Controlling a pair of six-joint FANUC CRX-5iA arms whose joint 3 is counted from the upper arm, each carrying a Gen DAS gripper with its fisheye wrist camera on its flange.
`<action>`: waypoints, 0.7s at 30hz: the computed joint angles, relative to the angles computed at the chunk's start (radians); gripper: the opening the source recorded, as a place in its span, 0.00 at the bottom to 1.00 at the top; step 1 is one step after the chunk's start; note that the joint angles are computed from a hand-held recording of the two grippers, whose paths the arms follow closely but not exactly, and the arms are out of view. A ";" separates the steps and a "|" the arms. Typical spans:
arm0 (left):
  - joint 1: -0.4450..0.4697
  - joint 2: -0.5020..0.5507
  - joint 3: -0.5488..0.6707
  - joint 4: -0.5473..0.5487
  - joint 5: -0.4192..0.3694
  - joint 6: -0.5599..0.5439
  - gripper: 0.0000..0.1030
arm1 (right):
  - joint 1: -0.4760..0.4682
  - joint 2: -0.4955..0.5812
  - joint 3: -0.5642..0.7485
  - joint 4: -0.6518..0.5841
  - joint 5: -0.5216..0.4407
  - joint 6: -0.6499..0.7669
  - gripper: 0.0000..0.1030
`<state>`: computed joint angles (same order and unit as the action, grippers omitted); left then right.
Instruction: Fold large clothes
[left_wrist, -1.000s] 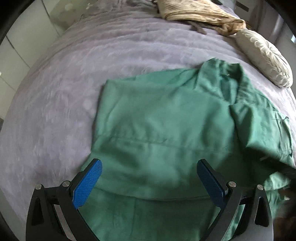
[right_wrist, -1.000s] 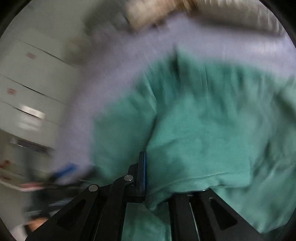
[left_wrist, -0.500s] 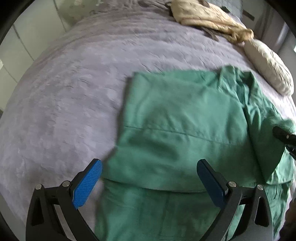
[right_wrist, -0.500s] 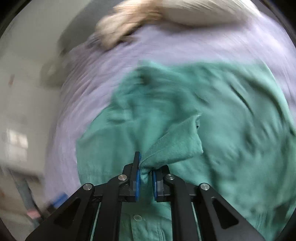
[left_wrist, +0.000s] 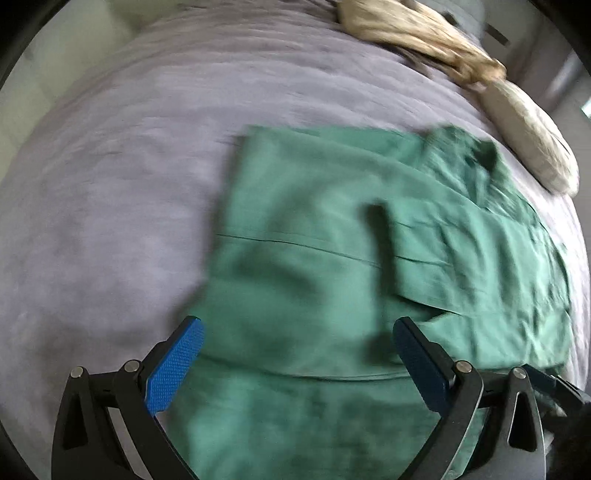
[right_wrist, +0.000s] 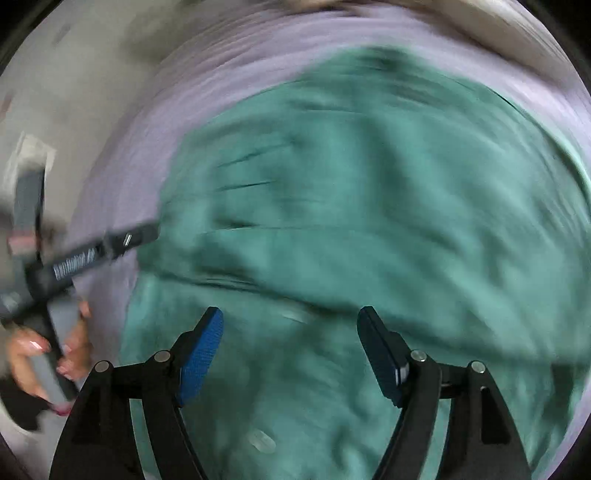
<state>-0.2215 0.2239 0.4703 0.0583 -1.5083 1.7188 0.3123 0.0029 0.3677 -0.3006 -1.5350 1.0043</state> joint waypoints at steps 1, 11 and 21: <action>-0.011 0.015 0.006 0.011 0.001 -0.006 0.99 | -0.063 -0.038 -0.040 -0.023 -0.004 -0.063 0.76; -0.073 0.211 0.238 -0.006 0.006 -0.079 0.95 | -0.422 -0.136 -0.063 -0.143 0.061 -0.055 0.76; -0.076 0.296 0.331 0.021 -0.042 -0.079 0.15 | -0.454 0.218 0.170 -0.027 -0.042 0.014 0.10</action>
